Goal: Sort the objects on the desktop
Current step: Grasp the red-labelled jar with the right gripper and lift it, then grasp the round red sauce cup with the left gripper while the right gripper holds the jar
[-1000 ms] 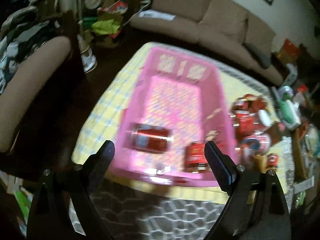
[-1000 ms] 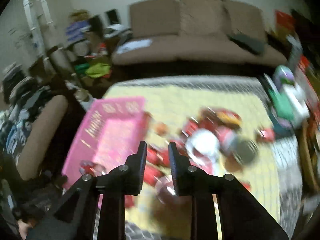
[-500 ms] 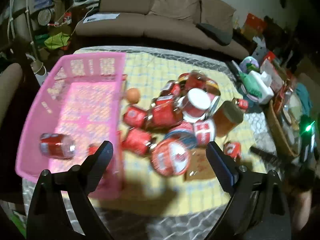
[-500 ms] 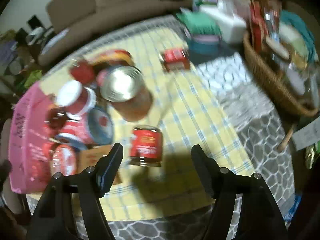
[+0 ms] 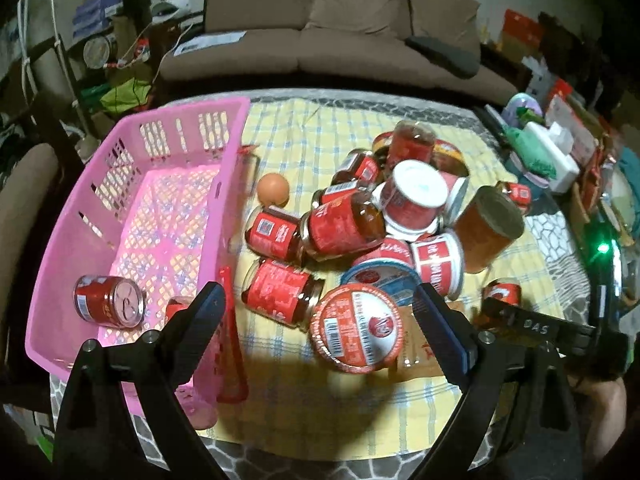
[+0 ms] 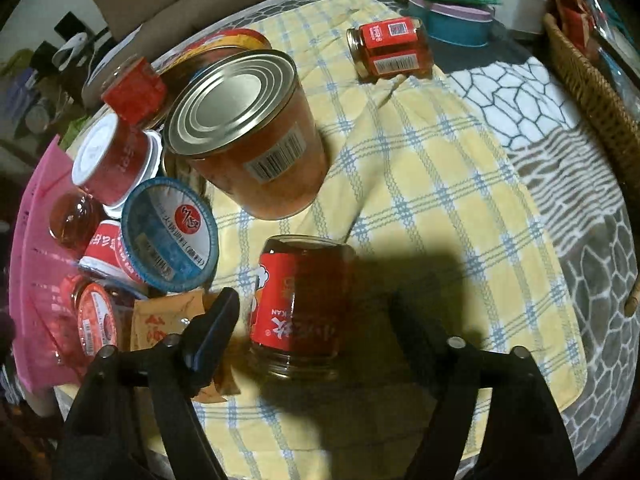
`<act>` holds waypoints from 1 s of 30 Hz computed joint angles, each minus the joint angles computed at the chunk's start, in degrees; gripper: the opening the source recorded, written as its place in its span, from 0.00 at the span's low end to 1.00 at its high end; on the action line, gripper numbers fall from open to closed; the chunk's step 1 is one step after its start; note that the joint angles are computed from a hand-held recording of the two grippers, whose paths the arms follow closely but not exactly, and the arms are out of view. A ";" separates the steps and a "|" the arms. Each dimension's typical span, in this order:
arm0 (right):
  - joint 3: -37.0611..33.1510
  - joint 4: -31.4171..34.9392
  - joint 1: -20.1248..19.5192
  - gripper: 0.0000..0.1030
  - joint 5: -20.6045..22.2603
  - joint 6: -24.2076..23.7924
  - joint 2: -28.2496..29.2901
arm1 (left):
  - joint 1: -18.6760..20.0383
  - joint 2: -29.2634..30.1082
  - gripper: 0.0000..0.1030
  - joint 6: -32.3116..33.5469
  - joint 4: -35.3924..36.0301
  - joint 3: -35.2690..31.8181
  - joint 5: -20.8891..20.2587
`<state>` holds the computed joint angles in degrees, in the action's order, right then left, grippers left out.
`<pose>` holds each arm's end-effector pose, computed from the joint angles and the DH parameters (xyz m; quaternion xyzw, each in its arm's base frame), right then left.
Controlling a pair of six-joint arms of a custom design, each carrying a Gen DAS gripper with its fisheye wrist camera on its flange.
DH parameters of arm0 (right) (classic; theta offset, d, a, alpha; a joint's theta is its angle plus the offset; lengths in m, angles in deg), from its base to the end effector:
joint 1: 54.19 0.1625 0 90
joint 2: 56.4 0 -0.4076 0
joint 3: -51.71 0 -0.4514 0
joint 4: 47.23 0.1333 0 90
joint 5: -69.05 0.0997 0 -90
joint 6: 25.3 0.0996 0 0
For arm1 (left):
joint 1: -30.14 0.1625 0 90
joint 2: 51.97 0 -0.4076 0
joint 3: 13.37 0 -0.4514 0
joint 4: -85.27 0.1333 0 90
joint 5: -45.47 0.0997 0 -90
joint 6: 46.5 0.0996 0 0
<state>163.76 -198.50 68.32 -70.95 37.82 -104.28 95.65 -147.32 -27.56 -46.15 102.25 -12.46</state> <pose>0.3525 -0.4470 -0.0105 -0.2288 -0.8767 0.2977 0.3007 -0.0415 -0.5403 0.3692 0.3025 0.8965 -0.1893 0.2627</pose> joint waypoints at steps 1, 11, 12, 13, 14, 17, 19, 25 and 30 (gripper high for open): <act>0.45 -0.91 0.13 0.57 0.33 0.12 -0.22 | 0.18 0.16 0.91 0.10 -0.14 -0.02 0.22; 1.30 1.21 1.81 0.49 1.83 3.43 -2.03 | 2.01 2.82 0.91 2.18 -2.56 -1.28 6.77; 1.06 2.13 2.53 0.49 1.19 3.93 -2.28 | 2.35 3.37 0.89 2.26 -2.58 -1.74 7.79; 0.92 2.76 3.03 0.49 0.64 4.24 -2.47 | 2.73 3.99 0.82 2.31 -2.35 -2.32 8.97; 0.56 4.30 4.05 0.49 -0.36 5.40 -2.83 | 3.03 4.31 0.78 2.58 -2.31 -2.66 9.48; -0.10 7.11 5.70 0.49 -2.39 7.54 -3.28 | 4.42 5.95 0.54 2.78 -0.02 -4.34 11.73; -1.13 8.54 6.50 0.49 -3.26 8.19 -2.96 | 6.18 7.24 0.53 0.89 5.34 -6.84 10.44; -3.67 6.52 6.46 0.49 -1.98 3.99 -0.97 | 6.54 5.96 0.35 -0.13 11.52 -8.35 10.56; -4.21 9.00 5.97 0.49 -0.99 4.02 -0.87 | 6.42 2.93 0.22 -2.36 21.60 -9.09 9.84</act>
